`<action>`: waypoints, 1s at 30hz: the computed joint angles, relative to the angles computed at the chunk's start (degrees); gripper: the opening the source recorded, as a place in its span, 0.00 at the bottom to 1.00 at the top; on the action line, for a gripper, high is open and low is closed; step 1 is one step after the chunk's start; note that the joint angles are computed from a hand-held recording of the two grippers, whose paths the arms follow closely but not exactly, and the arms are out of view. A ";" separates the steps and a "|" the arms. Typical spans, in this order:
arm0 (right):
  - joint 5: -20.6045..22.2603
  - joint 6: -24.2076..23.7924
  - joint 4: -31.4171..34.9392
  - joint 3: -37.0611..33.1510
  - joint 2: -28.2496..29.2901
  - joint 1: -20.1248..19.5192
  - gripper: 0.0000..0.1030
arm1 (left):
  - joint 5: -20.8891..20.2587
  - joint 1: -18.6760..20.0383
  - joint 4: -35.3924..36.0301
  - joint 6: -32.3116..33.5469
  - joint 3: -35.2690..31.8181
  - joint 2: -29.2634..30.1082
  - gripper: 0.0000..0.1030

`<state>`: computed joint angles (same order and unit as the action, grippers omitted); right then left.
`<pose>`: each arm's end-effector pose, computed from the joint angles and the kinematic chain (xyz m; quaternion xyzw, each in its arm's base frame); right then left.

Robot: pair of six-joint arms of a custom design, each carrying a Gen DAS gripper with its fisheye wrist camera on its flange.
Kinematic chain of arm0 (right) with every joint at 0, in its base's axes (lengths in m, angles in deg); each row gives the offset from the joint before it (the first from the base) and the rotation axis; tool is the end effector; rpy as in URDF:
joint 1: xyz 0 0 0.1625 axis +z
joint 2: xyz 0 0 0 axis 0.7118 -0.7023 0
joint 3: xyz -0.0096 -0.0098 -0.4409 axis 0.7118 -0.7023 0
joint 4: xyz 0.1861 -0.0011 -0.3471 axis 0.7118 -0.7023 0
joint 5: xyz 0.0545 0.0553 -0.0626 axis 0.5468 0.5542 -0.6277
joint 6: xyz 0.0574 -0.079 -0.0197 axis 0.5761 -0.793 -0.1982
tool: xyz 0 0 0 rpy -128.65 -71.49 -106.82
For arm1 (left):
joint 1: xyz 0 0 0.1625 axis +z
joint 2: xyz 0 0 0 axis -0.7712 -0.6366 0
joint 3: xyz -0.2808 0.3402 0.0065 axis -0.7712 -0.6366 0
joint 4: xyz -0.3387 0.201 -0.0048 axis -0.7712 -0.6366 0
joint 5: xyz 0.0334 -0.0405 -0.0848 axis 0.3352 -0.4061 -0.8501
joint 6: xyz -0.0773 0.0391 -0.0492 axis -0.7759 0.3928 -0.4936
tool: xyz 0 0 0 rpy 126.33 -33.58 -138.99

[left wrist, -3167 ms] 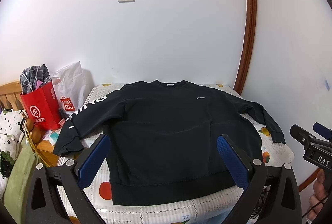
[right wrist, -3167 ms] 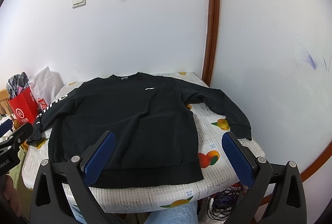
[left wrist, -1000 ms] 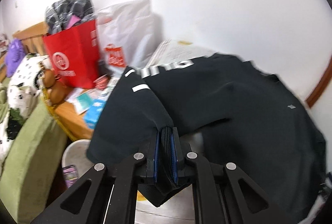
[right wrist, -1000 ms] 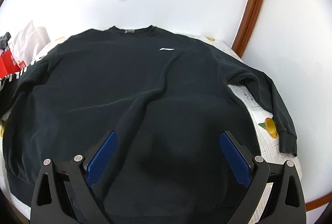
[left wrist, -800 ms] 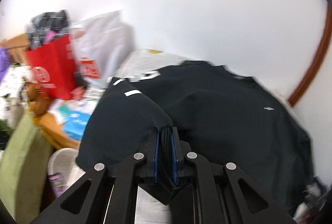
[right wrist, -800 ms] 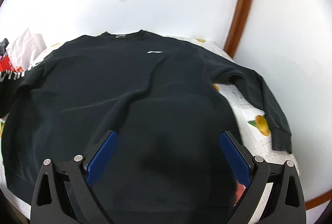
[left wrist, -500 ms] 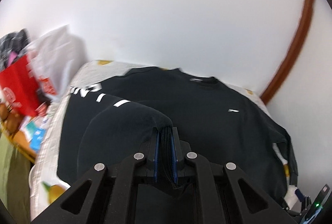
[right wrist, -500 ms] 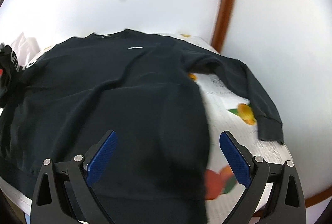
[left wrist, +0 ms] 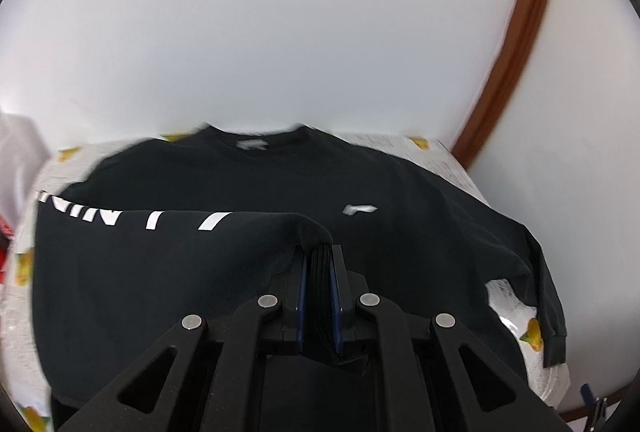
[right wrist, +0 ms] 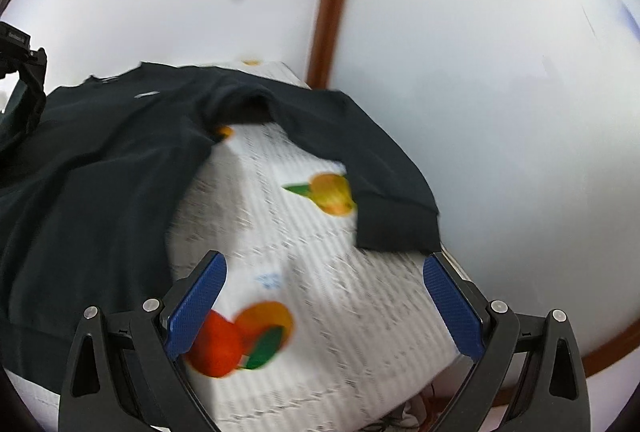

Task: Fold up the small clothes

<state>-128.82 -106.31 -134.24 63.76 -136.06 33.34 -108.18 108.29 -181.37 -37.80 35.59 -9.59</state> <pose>-0.0483 -0.7158 0.3130 0.1796 -0.8110 0.3585 0.4260 -0.2911 -0.8593 0.0791 0.0391 0.8707 -0.3936 0.2923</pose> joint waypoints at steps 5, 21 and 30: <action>1.96 1.59 -0.77 0.36 -0.40 -1.66 0.95 | -3.56 0.39 10.26 1.22 -13.63 7.77 0.10; 2.03 -1.79 -1.03 -0.51 2.40 4.29 0.95 | -4.78 0.17 -9.97 4.38 18.12 -9.44 0.49; 2.52 -1.91 7.48 -6.92 9.17 10.49 0.85 | 7.83 1.91 -14.93 -8.19 48.54 -28.11 0.63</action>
<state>-126.31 -108.23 -126.75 56.84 -126.89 43.83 -100.36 110.20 -196.30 -45.98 84.13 -37.69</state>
